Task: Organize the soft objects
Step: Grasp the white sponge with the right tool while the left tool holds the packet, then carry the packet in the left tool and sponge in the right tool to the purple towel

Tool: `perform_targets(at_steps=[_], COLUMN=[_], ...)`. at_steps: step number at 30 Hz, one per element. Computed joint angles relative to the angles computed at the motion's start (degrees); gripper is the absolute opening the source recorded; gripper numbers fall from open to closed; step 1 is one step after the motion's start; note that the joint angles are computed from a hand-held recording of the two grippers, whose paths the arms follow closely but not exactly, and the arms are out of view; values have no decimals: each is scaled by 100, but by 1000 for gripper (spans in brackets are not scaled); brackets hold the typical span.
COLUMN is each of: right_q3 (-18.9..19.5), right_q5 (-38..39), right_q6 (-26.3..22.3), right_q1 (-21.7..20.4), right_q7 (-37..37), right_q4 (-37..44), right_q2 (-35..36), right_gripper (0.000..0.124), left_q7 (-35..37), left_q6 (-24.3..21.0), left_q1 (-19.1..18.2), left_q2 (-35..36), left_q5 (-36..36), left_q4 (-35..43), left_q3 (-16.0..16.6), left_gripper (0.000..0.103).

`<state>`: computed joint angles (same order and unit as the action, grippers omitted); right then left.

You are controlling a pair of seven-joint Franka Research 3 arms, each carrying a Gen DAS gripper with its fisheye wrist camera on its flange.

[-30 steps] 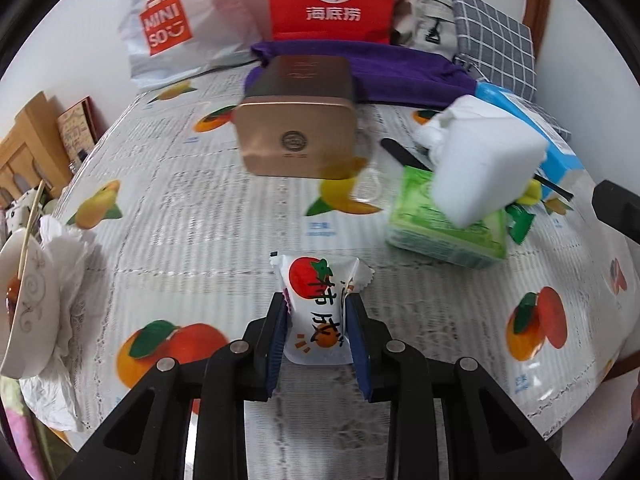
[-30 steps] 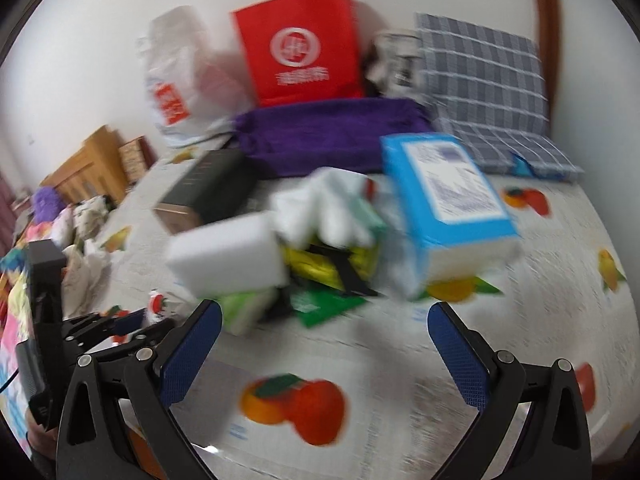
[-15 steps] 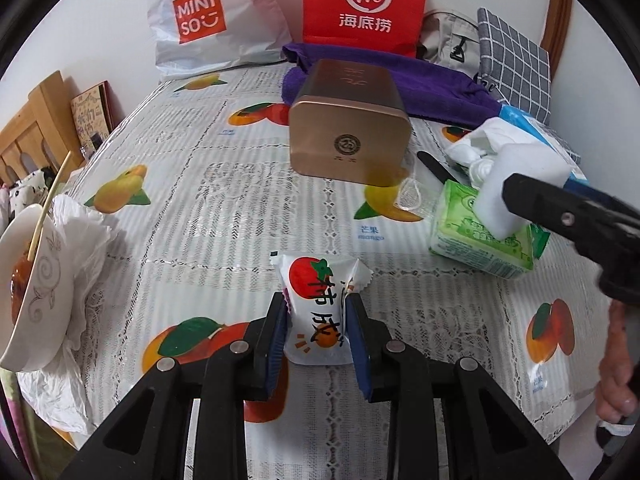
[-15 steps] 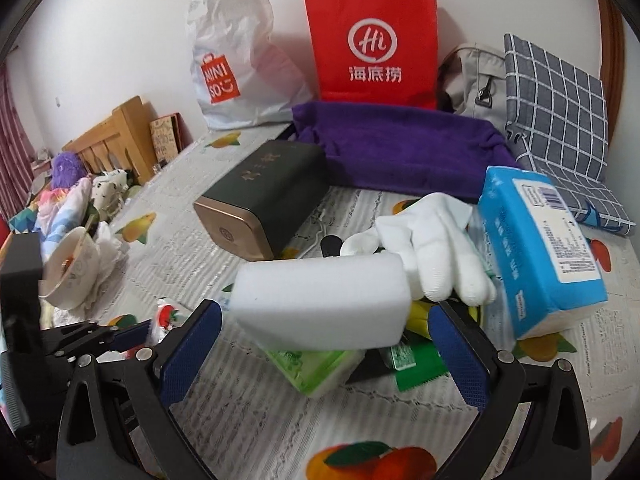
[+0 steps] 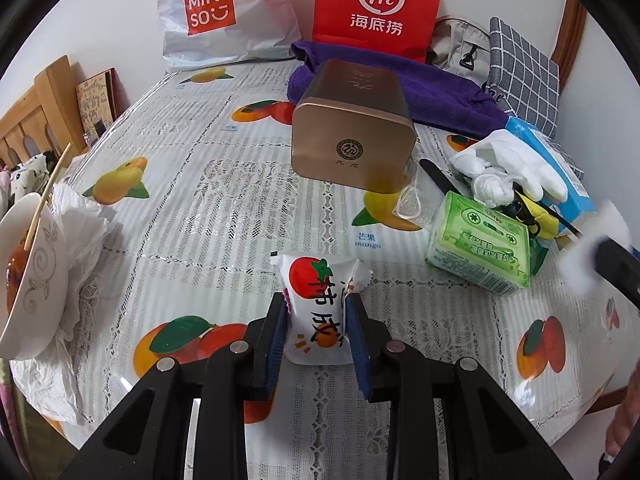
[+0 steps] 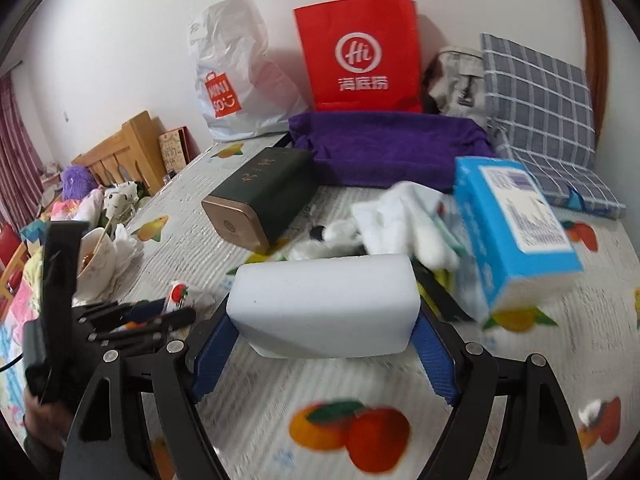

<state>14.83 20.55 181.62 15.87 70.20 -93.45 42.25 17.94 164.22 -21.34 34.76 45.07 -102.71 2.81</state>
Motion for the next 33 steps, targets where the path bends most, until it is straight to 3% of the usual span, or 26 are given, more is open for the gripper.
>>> perform_targets(at_steps=[3, 6, 14, 17, 22, 27, 30, 33], right_q3=[435, 294, -1138, -1515, -1155, -1012, -624, -659], right_q5=[95, 133, 260, 205, 46, -58, -83, -104], right_q6=[316, 558, 447, 261, 36, 122, 116, -12], right_q1=[-521, -602, 122, 308, -167, -316, -645, -571], right_q7=[-168, -39, 795, 1050, 1082, 1020, 847, 804], right_q4=[-550, -978, -1204, -1128, -1048, -1066, -909, -599], right_q2=[-254, -489, -541, -449, -403, -557, -593, -576], right_gripper=[82, 82, 82, 82, 82, 82, 82, 82], left_q7=[0, -38, -168, -130, 15, 269, 471, 703], left_q6=[-116, -292, -684, -858, -1028, -1216, -1353, -1513], left_q1=[-19, -72, -81, -70, -23, 15, 47, 86], left_q2=[-28, -71, -200, -231, -212, -119, -16, 125], left_q5=[-34, -1, 67, 106, 69, -33, -132, -278], left_q4=[19, 57, 212, 341, 625, 976, 1288, 1629], left_q3=[-23, -19, -139, -210, -323, -388, -405, -425], left_gripper=[28, 28, 28, 28, 28, 28, 28, 28])
